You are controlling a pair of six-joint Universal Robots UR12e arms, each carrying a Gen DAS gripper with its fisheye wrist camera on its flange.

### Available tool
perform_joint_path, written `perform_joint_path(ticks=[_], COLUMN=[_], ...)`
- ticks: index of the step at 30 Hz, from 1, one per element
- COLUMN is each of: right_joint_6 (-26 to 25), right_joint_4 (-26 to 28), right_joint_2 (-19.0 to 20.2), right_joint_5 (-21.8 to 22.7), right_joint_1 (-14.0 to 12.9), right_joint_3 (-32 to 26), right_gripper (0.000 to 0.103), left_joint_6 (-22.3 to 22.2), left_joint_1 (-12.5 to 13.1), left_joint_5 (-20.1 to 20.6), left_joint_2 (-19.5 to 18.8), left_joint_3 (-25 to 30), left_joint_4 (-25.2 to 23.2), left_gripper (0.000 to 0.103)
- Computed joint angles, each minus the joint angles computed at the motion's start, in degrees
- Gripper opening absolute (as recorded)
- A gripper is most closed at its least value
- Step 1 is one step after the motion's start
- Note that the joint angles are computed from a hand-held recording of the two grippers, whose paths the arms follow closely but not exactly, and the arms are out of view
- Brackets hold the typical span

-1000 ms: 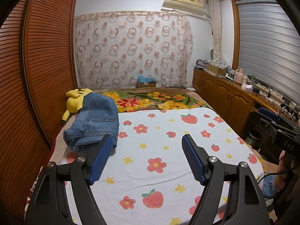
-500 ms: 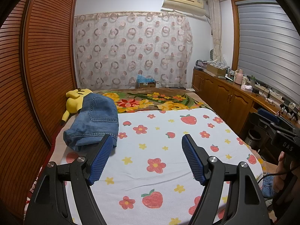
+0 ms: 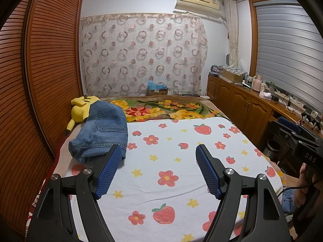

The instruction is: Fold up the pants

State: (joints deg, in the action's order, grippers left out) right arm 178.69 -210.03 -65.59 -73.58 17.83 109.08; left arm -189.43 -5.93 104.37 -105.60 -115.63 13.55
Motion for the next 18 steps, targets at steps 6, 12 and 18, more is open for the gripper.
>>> perform_joint_path(ticks=[6, 12, 18], right_joint_6=[-0.03, -0.08, -0.12], right_joint_4=[-0.08, -0.11, -0.13], right_joint_2=[0.07, 0.07, 0.1], right_joint_5=[0.11, 0.23, 0.33], right_joint_1=[-0.03, -0.1, -0.17], right_joint_3=[-0.06, -0.05, -0.04], right_gripper=[0.066, 0.066, 0.066], left_joint_6=[-0.09, -0.09, -0.28], left_joint_1=[-0.06, -0.2, -0.26], left_joint_5=[0.16, 0.19, 0.38], left_joint_2=[-0.02, 0.08, 0.06], left_joint_3=[0.03, 0.04, 0.06], left_joint_4=[-0.05, -0.13, 0.01], left_gripper=[0.077, 0.077, 0.077])
